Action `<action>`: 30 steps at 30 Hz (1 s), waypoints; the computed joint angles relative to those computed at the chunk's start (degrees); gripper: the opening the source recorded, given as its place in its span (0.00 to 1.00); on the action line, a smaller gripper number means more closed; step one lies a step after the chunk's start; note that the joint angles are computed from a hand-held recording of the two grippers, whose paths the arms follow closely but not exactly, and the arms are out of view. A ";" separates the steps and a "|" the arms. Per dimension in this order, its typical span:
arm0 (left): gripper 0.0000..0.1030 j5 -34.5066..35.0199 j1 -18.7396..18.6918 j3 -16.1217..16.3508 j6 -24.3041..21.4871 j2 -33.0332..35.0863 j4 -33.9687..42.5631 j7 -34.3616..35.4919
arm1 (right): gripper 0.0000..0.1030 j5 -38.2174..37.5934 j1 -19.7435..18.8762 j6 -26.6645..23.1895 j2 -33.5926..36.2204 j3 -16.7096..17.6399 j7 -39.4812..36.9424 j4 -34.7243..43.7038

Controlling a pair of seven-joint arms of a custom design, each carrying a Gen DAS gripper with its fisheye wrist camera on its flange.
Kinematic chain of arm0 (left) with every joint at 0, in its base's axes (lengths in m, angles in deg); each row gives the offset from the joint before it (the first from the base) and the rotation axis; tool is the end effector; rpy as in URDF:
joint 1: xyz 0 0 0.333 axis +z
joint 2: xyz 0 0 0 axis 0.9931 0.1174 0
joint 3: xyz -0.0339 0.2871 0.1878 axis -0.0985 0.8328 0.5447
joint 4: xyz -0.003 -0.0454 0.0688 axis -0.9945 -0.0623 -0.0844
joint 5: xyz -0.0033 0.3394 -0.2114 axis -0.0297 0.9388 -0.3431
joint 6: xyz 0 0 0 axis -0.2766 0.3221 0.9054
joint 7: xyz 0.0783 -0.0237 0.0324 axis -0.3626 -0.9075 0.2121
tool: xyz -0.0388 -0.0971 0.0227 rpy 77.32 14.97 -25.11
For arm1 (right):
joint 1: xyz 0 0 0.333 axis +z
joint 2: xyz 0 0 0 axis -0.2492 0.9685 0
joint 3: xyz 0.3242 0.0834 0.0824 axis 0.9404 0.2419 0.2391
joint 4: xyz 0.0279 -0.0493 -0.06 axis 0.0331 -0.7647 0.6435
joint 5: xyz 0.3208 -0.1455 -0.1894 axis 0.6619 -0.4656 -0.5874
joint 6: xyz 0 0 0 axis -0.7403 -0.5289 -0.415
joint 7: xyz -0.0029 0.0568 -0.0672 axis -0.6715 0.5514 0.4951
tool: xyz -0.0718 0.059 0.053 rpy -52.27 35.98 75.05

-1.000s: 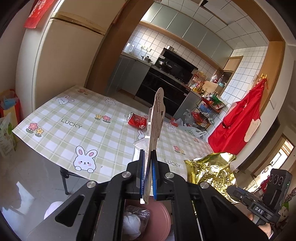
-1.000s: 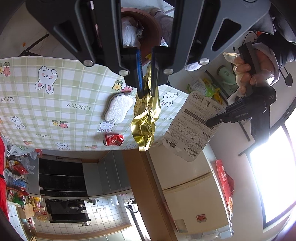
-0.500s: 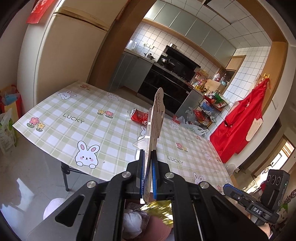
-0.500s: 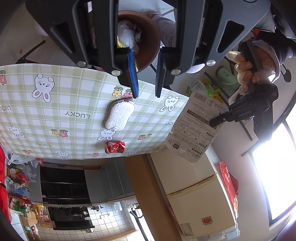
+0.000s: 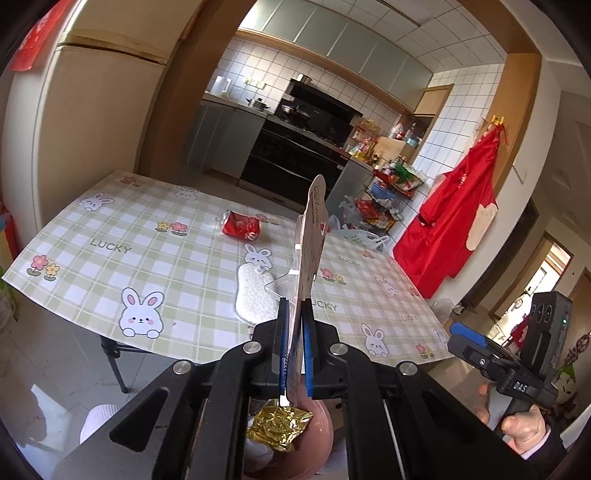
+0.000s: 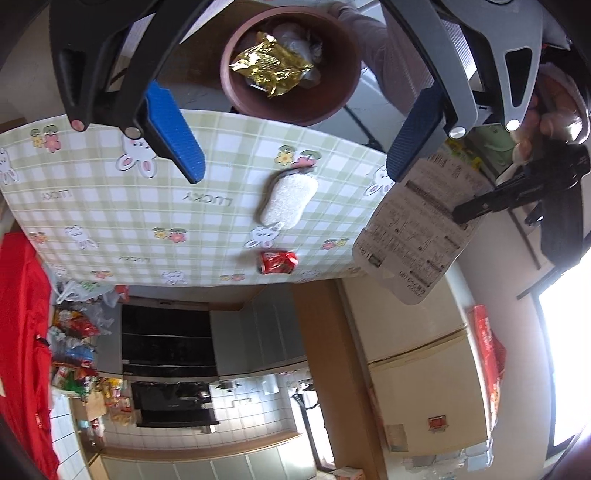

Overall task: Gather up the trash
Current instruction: 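Open the right gripper to drop the gold foil into the brown bin, then open the left gripper to drop the white paper card into the bin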

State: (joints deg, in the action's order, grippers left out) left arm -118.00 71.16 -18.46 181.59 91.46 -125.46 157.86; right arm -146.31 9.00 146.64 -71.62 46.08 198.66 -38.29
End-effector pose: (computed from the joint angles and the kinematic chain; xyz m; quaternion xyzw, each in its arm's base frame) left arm 0.7073 -0.3573 0.5515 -0.4454 0.7248 -0.5248 0.0274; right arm 0.5484 0.3218 0.5711 -0.5347 0.6864 -0.2956 0.3945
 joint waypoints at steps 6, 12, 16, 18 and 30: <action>0.07 -2.20 0.80 -2.56 -6.05 0.31 0.98 5.64 | 0.94 -3.80 -0.81 -2.18 -2.57 0.04 6.66 -2.30; 0.07 -2.99 -0.37 -1.77 -11.54 0.98 2.56 7.48 | 0.94 -4.77 -2.22 -3.08 -4.12 0.87 9.68 -4.12; 0.07 -3.23 -0.98 -1.11 -13.60 1.41 3.40 7.89 | 0.94 -5.10 -2.82 -2.84 -4.46 1.21 11.18 -4.80; 0.07 -3.49 -1.02 -1.00 -14.58 1.70 3.86 7.94 | 0.94 -4.93 -2.97 -2.86 -4.40 1.33 10.97 -4.78; 0.92 -0.69 -2.75 2.97 -11.00 2.83 5.16 -2.88 | 0.94 -4.05 -2.95 -2.82 -3.92 1.40 10.78 -4.65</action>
